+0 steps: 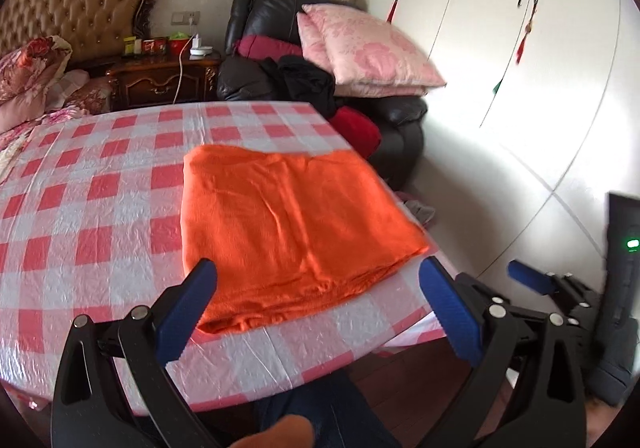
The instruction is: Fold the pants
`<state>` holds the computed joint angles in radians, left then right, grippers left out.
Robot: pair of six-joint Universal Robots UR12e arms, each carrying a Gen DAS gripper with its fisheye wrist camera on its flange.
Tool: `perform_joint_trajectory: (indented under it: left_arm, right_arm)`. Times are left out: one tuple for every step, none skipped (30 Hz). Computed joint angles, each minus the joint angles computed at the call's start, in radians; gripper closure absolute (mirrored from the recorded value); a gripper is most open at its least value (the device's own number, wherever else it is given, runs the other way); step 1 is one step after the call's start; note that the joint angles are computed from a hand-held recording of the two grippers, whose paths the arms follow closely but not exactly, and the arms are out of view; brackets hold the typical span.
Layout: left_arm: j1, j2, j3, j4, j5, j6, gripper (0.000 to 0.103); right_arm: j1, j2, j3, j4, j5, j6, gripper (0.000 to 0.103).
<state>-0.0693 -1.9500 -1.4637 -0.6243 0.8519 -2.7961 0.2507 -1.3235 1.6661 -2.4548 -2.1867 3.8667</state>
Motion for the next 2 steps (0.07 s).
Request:
perform_joint_trajectory:
  left_arm:
    - [0.011,-0.004,0.003,0.013,-0.003,-0.022,0.002]
    - [0.032,-0.014,0.013,0.022,-0.010,-0.054,0.002]
  right_arm:
    - [-0.003,0.000,0.000,-0.005,0.007,0.000,0.024]
    - [-0.005,0.002,0.002,-0.016,0.019,-0.001,0.024]
